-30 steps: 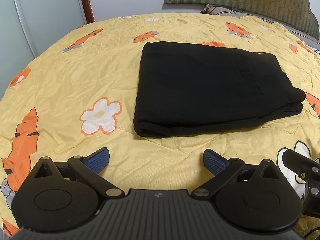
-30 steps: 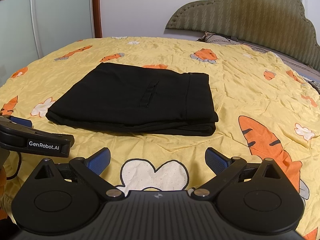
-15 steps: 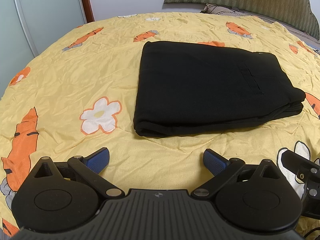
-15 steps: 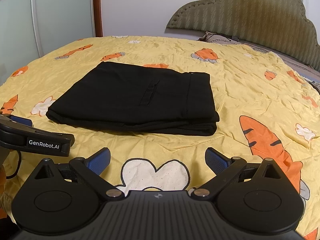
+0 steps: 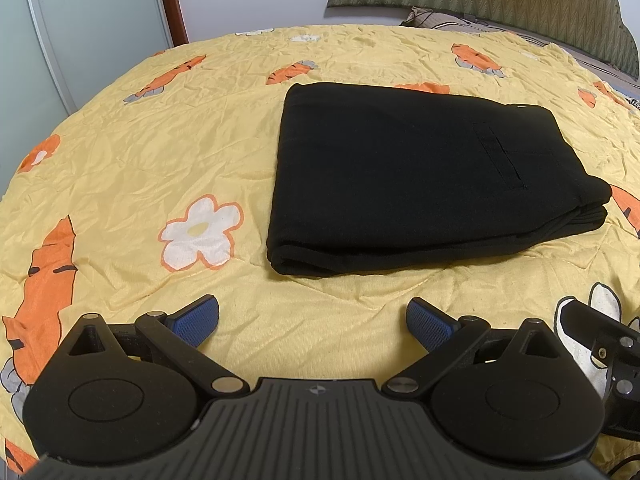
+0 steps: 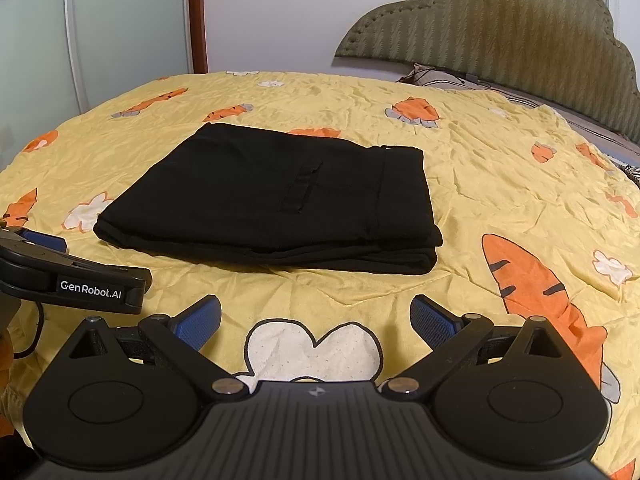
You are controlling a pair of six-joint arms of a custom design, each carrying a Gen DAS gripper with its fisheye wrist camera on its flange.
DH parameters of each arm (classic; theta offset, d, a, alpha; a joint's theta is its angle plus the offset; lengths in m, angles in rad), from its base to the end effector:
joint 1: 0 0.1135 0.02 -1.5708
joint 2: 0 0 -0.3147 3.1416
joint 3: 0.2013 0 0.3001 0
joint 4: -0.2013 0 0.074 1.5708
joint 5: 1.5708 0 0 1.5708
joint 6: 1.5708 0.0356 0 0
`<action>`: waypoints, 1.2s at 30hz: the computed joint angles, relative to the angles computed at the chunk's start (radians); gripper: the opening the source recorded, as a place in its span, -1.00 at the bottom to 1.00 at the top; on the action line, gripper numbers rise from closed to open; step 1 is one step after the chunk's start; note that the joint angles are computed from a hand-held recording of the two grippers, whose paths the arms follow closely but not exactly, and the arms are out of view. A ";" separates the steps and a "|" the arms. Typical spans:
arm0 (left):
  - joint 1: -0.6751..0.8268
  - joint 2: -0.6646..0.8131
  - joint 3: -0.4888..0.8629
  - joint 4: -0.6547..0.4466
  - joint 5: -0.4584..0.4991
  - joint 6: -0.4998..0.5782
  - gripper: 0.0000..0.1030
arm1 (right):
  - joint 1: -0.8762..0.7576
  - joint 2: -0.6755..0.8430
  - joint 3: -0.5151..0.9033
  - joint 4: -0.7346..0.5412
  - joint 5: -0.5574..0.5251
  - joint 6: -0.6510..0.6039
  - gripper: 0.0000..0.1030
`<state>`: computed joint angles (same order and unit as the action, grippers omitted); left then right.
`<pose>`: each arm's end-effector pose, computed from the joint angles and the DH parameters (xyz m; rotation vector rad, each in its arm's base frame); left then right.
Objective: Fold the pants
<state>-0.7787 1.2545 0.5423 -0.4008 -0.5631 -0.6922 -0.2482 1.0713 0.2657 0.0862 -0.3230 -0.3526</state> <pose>0.1770 -0.1479 0.1725 -0.0585 2.4362 0.1414 0.1940 -0.0375 0.1482 -0.2821 2.2284 0.0481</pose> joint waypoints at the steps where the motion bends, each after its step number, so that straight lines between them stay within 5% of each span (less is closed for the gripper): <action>1: 0.000 0.000 0.000 0.000 0.000 0.000 0.97 | 0.001 0.000 0.000 0.001 0.000 0.001 0.97; 24: 0.013 -0.063 -0.029 -0.013 -0.001 -0.020 0.97 | -0.122 -0.003 0.058 -0.090 -0.084 0.016 0.97; 36: 0.018 -0.109 -0.049 -0.022 -0.004 -0.029 0.97 | -0.007 -0.099 0.013 -0.101 -0.013 0.003 0.97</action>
<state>-0.7607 1.1451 0.4935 -0.4232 -0.5674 -0.7214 -0.2549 0.9723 0.2786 -0.0143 -0.3363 -0.3496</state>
